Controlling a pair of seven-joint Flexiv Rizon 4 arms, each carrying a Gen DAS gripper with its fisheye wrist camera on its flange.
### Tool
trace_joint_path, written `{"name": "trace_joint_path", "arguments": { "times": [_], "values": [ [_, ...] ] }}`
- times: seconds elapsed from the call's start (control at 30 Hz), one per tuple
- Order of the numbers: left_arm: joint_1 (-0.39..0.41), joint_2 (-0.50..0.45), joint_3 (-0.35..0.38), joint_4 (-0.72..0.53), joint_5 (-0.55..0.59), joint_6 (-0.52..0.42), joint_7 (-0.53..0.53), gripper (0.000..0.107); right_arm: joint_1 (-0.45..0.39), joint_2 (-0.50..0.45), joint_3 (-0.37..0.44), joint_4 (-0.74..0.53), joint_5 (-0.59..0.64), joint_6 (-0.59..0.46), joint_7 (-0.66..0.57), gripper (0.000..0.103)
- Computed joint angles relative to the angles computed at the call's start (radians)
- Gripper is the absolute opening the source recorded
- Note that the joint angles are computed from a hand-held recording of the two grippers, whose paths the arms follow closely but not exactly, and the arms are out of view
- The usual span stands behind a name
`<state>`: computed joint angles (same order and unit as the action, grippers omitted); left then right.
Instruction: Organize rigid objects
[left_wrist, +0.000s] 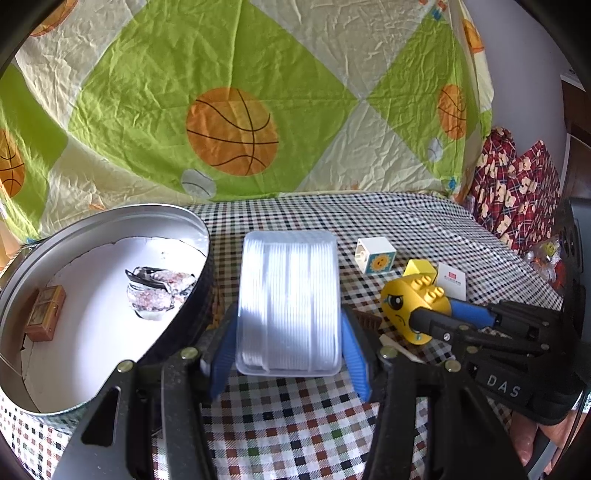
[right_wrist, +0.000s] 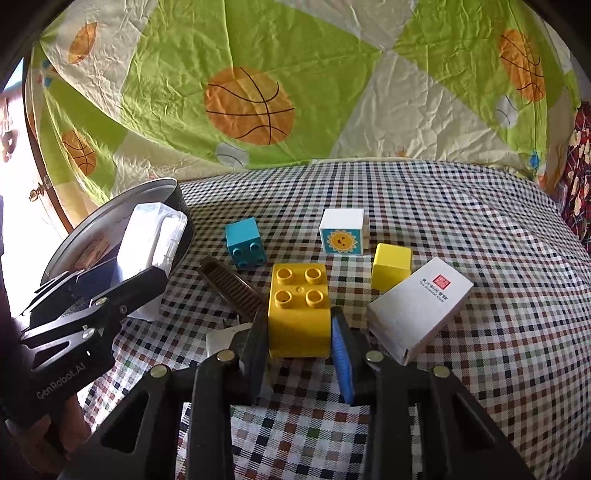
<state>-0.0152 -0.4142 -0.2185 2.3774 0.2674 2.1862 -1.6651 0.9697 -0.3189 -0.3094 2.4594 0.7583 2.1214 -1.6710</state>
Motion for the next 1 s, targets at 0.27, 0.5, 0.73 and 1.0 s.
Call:
{"name": "trace_joint_path", "arguments": {
  "times": [0.27,0.5,0.73,1.0],
  "values": [
    [-0.041,-0.002,0.038,0.017,-0.023,0.062,0.016,0.052,-0.041,-0.009,0.081,-0.014,0.062,0.099,-0.057,0.034],
    [-0.07,-0.003,0.062,0.03,-0.052,0.101,0.034,0.052,-0.13,-0.015,0.193,-0.042,0.108,0.153,-0.113,0.034],
    [-0.091,-0.005,0.082,0.045,-0.076,0.142,0.047,0.052,-0.205,-0.032,0.293,-0.054,0.131,0.227,-0.132,0.034],
    [-0.12,-0.007,0.1,0.063,-0.111,0.19,0.074,0.052,-0.248,-0.044,0.349,-0.066,0.146,0.268,-0.154,0.034]
  ]
}}
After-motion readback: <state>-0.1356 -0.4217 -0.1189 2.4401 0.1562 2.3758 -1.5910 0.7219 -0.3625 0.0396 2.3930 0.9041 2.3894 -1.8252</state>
